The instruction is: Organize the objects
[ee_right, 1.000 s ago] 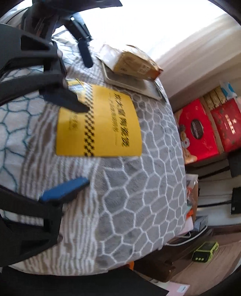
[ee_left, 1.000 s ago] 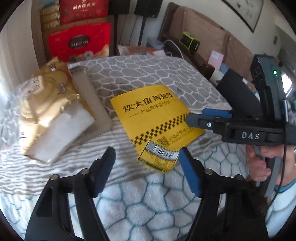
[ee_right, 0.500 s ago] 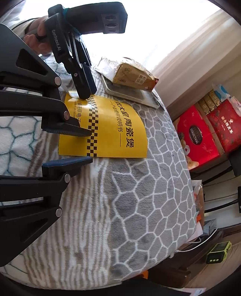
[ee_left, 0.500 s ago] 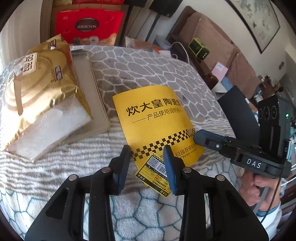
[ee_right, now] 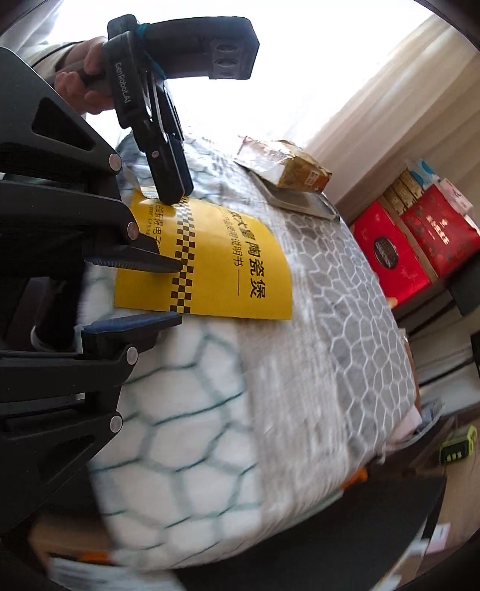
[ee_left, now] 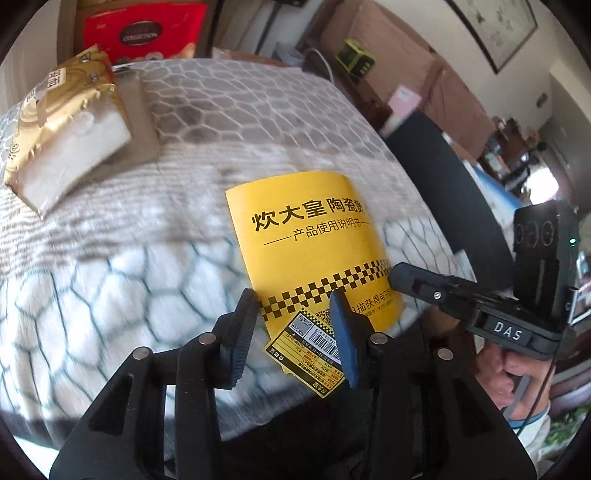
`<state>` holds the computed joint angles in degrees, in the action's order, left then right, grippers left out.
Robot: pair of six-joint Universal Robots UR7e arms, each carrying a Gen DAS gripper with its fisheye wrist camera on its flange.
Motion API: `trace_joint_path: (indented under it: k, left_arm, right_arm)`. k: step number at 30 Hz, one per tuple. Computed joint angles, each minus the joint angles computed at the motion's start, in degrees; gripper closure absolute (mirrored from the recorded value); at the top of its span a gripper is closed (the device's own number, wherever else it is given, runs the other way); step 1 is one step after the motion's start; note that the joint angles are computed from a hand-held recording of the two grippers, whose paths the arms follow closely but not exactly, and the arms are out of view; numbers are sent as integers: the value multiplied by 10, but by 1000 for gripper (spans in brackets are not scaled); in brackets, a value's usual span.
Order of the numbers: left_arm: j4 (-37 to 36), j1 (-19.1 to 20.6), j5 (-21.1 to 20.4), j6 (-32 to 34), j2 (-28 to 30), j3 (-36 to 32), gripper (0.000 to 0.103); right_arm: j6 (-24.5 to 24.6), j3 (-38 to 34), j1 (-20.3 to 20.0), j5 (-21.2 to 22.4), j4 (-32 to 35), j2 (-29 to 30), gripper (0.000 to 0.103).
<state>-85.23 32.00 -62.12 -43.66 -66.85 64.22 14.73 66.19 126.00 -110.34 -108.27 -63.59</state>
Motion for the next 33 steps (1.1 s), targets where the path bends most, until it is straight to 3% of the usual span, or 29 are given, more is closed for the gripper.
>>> trace_joint_path:
  k: [7,16,22,27,30,33]
  left_arm:
    - [25,-29,11,-3,3,-4,63]
    - [44,-30,23,-50,2,-6,58]
    - [42,-30,22,-58,-2,-11,53]
    - [17,-27,-16,-38,-11,-3,53]
    - [-11,-29,-21,-27,-21,17,53]
    - [-5,-27,-28,-26,-18,14,53]
  right_arm:
    - [32,43,13,-16,-23,-38,77]
    - [55,63,12,-25,-52,-57,71]
    - [99,108,-2,13,-97,-98,66]
    - [113,138,-14,46,-106,-128,66]
    - [88,136,-7,28,-106,-124,66]
    - [83,130,-8,43,-94,-116,66]
